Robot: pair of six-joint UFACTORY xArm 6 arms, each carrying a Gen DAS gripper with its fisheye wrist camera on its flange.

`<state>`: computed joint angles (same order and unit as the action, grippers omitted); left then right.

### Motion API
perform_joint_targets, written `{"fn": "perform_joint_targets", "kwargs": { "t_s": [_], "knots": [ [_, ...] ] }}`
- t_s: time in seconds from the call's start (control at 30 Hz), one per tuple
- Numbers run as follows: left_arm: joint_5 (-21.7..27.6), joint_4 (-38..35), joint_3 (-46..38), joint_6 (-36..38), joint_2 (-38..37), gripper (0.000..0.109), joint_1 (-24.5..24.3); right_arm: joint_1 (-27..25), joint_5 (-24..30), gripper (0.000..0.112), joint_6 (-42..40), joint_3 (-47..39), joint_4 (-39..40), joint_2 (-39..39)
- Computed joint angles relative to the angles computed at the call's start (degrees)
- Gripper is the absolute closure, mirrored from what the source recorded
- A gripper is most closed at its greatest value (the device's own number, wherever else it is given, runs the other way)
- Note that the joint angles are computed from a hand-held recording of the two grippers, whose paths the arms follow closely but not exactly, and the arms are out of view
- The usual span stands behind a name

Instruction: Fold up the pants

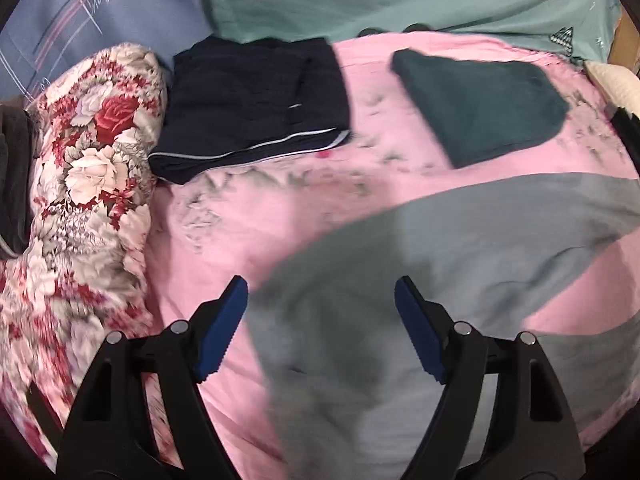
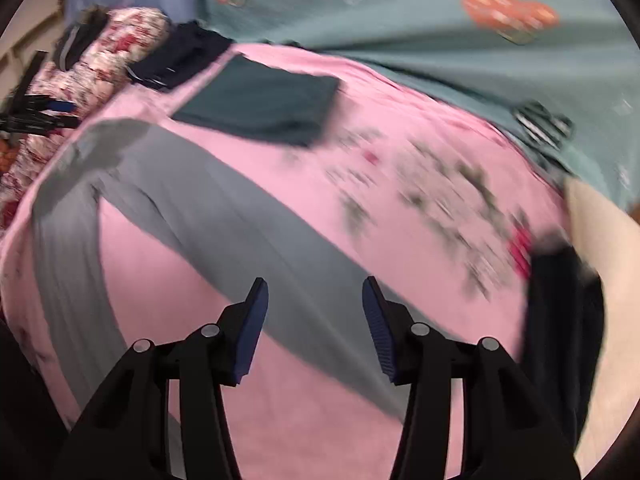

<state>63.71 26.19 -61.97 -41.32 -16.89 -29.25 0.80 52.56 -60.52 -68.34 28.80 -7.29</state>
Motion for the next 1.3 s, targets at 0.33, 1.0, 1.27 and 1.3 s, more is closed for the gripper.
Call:
{"fn": "perform_joint_targets", "kwargs": {
  "t_s": [0.33, 1.0, 1.27, 1.3],
  "knots": [
    [-12.8, -19.1, 8.9, 27.5, -0.9, 0.031, 12.7, 16.1, 11.3, 0.063, 17.5, -28.2, -6.8, 25.6],
    [-15.9, -34.6, 9.1, 48.8, -0.1, 0.101, 16.1, 22.3, 13.5, 0.111, 20.1, -32.1, -20.2, 28.4],
    [-12.8, -22.6, 13.1, 37.3, -16.2, 0.101, 8.4, 21.8, 9.7, 0.112, 13.9, -15.1, -17.3, 9.2],
    [-10.9, -20.6, 13.6, 35.4, -18.7, 0.101, 6.6, 21.8, 9.8, 0.112, 12.5, -12.7, -17.1, 6.4]
  ]
}}
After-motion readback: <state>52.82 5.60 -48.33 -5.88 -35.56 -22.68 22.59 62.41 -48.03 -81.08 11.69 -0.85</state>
